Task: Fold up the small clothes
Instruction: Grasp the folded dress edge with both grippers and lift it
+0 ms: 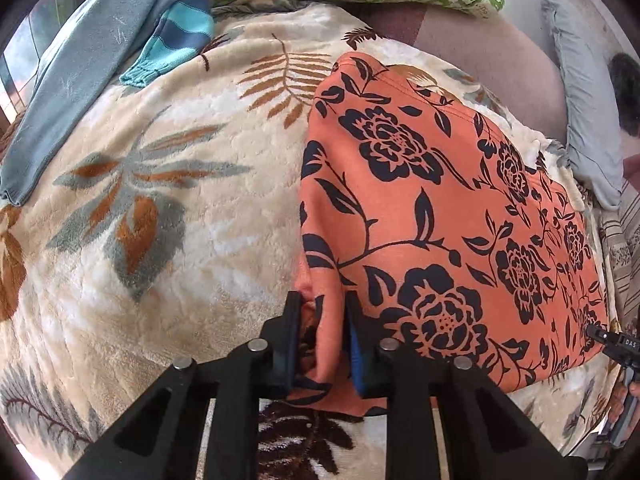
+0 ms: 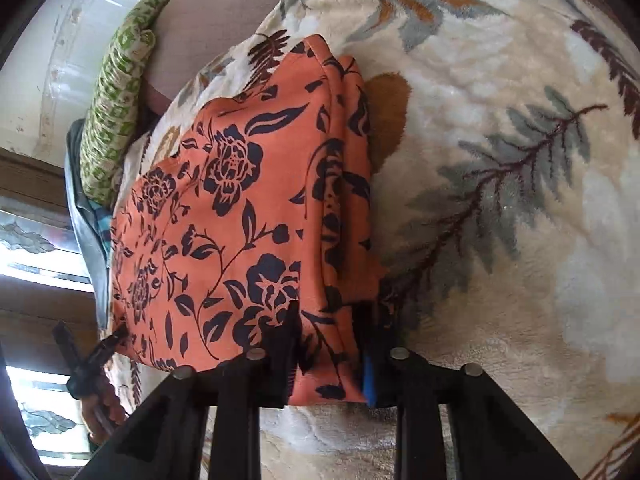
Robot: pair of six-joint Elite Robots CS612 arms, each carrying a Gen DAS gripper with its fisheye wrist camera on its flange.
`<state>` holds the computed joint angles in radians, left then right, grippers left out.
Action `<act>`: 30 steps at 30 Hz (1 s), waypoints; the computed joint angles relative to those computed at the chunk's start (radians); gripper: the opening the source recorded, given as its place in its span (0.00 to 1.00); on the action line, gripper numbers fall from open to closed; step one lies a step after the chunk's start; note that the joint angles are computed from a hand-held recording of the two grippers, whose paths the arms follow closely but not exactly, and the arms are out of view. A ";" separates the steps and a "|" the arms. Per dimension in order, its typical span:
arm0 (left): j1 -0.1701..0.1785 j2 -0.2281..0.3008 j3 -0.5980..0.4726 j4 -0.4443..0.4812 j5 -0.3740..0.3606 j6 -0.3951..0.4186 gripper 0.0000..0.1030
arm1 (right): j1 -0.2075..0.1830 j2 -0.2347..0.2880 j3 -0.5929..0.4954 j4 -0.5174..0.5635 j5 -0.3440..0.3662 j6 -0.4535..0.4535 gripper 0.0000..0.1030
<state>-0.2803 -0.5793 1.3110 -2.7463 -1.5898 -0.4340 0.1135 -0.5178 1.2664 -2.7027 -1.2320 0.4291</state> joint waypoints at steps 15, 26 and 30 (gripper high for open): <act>-0.046 -0.211 0.283 -0.281 0.078 0.074 0.12 | 0.046 -0.177 0.179 -0.171 -0.068 -0.102 0.07; 0.000 -0.210 0.385 -0.177 -0.002 -0.109 0.26 | 0.040 -0.185 0.335 -0.084 -0.060 -0.084 0.15; -0.029 -0.239 0.407 -0.312 0.109 -0.092 0.48 | 0.040 -0.214 0.360 -0.267 -0.134 0.025 0.25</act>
